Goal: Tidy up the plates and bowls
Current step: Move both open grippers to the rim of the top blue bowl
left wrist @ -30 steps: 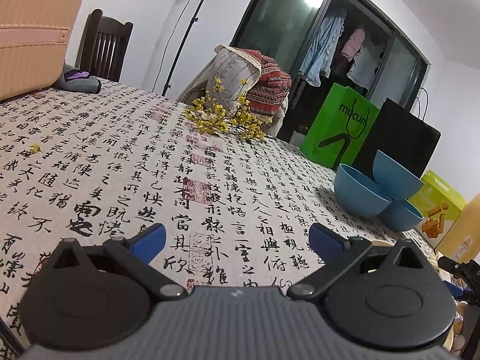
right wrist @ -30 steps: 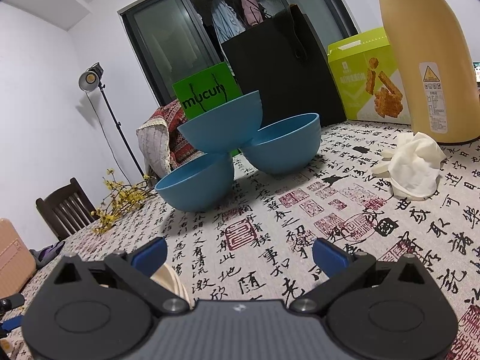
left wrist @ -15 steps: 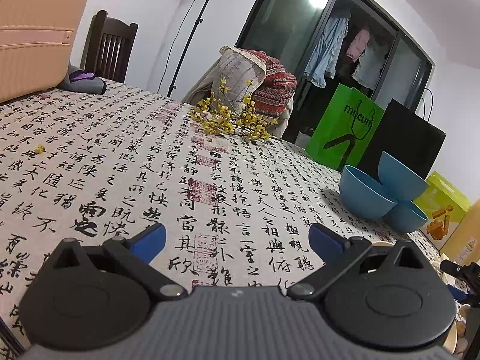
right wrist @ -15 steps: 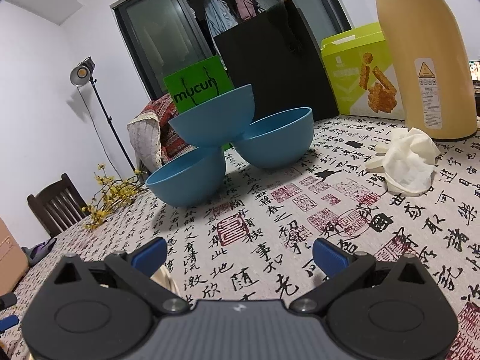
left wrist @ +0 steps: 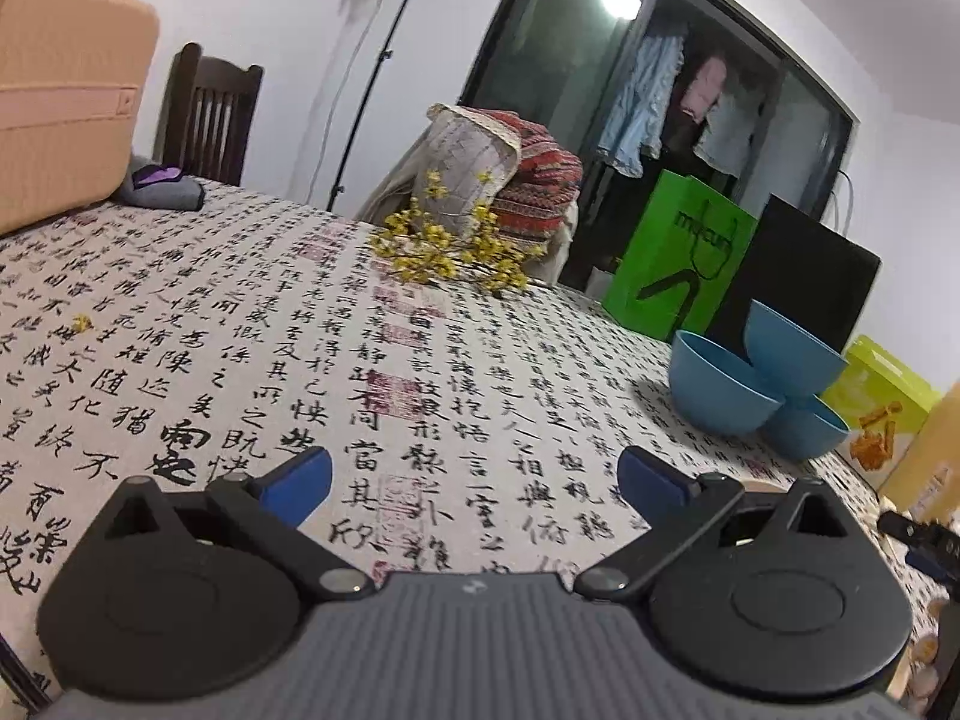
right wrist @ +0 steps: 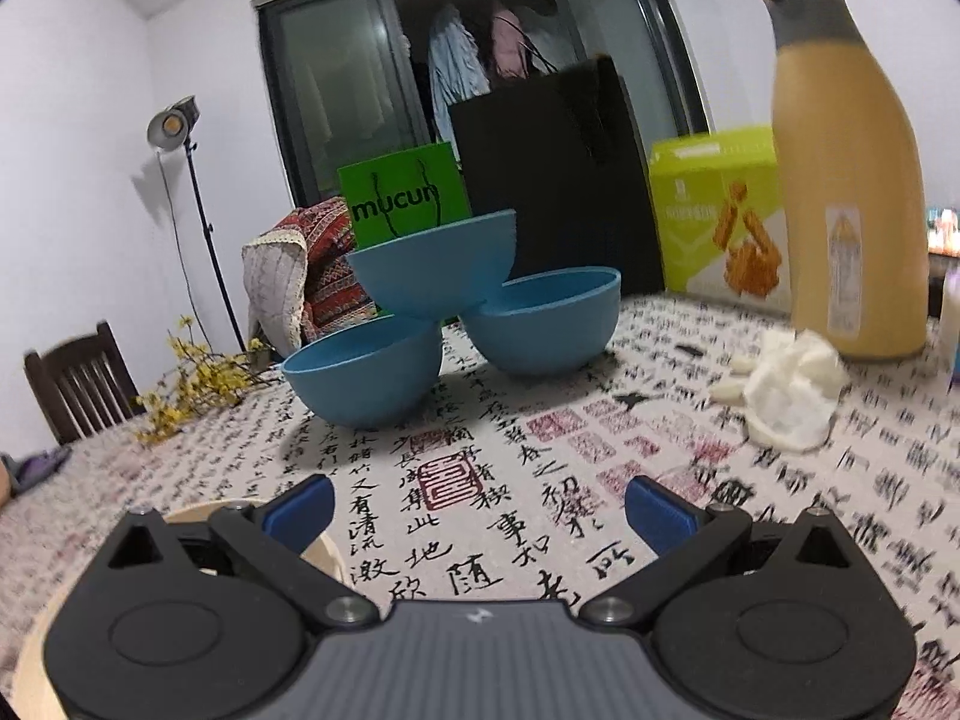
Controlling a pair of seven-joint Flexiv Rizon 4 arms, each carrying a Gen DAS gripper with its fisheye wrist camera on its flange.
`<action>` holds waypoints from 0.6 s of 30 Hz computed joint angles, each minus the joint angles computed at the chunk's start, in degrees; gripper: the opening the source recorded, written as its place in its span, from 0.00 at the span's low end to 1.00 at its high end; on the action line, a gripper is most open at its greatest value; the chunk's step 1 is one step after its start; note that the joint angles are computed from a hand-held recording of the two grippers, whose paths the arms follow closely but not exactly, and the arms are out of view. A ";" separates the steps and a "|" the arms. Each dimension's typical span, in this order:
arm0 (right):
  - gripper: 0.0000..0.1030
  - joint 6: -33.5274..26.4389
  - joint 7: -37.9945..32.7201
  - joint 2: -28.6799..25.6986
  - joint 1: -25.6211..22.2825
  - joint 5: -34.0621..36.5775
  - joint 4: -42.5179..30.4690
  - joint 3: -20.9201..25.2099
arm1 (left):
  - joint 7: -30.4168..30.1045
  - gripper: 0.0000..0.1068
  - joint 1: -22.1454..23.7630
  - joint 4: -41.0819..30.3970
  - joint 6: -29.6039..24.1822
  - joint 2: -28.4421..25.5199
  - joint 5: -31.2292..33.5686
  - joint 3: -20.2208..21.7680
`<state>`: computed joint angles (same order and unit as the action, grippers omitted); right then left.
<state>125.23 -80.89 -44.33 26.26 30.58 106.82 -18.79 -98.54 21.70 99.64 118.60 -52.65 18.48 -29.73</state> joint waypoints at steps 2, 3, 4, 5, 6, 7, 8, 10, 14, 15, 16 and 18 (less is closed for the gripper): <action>1.00 0.66 1.18 1.02 -1.80 -1.14 0.43 2.02 | 0.03 0.96 0.84 0.61 -0.62 0.54 0.94 -1.17; 1.00 0.16 1.23 1.35 -1.22 -0.14 0.38 1.34 | 0.01 0.96 0.95 0.99 -0.94 1.11 0.85 -1.44; 1.00 -0.28 0.99 1.58 -0.38 0.88 0.32 0.30 | -0.08 0.96 0.91 1.35 -1.13 1.71 0.52 -1.55; 1.00 -0.37 0.70 1.80 0.13 1.32 0.42 -0.38 | -0.15 0.96 1.22 1.63 -1.36 2.17 0.55 -2.11; 1.00 -0.73 0.27 2.09 0.72 1.78 0.53 -1.20 | -0.19 0.96 1.90 1.84 -1.73 2.57 0.89 -3.14; 1.00 -1.19 -0.16 2.29 1.33 2.26 0.56 -2.06 | -0.15 0.96 2.43 1.99 -2.19 2.98 1.06 -3.99; 1.00 -1.90 -0.77 2.58 2.29 2.97 0.65 -3.39 | 0.00 0.96 2.79 2.06 -2.62 3.32 1.13 -4.69; 1.00 -2.95 -1.50 3.21 3.22 3.24 0.96 -4.96 | 0.65 0.96 3.43 2.20 -3.63 4.15 1.28 -6.12; 1.00 -5.90 -0.73 5.16 3.16 1.74 1.49 -6.37 | 3.20 0.96 3.70 1.98 -6.79 5.88 0.24 -8.48; 1.00 -6.57 -0.32 5.40 3.62 1.70 1.53 -7.32 | 4.12 0.96 3.81 1.77 -8.09 6.17 -0.32 -9.39; 1.00 -7.24 0.12 5.44 4.42 1.80 1.50 -8.60 | 5.13 0.96 3.89 1.49 -9.27 6.31 -0.90 -10.29; 1.00 -8.82 1.20 6.02 5.06 0.63 1.63 -10.09 | 7.31 0.96 3.60 0.53 -10.88 6.32 -1.97 -11.90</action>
<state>116.42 -79.69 -38.31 31.32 31.21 108.45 -28.88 -91.23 25.30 100.18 107.72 -46.32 16.51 -41.63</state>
